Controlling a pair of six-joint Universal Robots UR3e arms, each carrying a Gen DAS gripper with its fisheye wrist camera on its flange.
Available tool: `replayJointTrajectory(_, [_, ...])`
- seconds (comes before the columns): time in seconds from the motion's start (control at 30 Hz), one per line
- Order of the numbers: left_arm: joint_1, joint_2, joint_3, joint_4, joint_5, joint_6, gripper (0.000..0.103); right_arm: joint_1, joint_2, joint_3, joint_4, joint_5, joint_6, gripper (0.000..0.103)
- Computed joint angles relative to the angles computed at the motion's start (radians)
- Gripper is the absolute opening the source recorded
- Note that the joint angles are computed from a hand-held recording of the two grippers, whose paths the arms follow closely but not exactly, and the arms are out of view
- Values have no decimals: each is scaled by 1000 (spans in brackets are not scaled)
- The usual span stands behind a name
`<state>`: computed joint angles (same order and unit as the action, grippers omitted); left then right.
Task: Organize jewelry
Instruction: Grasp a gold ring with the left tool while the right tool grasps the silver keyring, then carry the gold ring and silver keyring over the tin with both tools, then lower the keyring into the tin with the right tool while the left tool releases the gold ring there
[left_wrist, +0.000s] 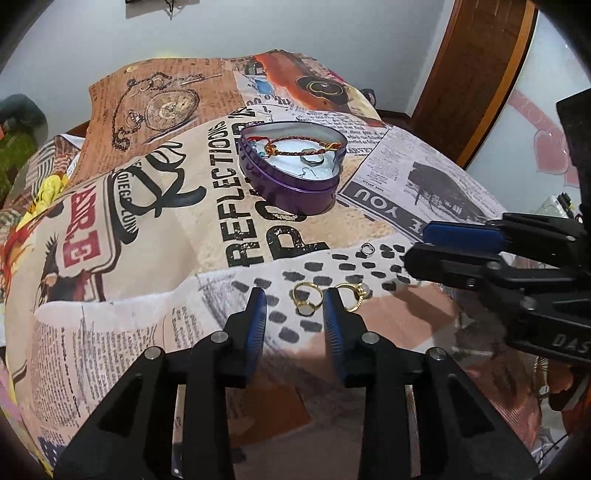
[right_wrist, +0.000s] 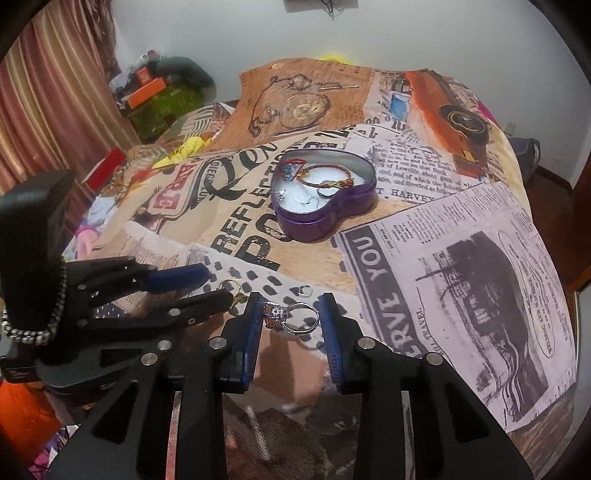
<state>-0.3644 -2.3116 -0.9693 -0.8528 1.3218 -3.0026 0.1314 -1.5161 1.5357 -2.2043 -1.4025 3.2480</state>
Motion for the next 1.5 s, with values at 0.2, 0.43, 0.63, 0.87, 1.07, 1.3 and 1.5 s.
replayJointTrajectory(0.2, [4, -34, 50, -24, -23, 4, 30, -26, -37, 48, -25, 20, -1, 28])
replayJointTrajectory(0.43, [-10, -33, 57, -24, 12, 10, 17, -40, -57, 55, -23, 23, 1, 28])
replayJointTrajectory(0.63, [-7, 24, 4, 4, 17, 8, 17, -32, -72, 28, -23, -3, 1, 28])
replayJointTrajectory(0.87, [-5, 79, -16, 50, 21, -1, 17, -30, -73, -16, -29, -15, 8, 28])
replayJointTrajectory(1.07, [0, 81, 32, 66, 12, -15, 17, -36, -61, -62, -41, -25, 13, 28])
replayJointTrajectory(1.3, [5, 12, 177, 39, -4, -32, 17, -46, -24, -113, -62, -28, 12, 28])
replayJointTrajectory(1.5, [7, -96, 380, -27, -8, -41, 17, -58, 27, -161, -72, -22, 7, 28])
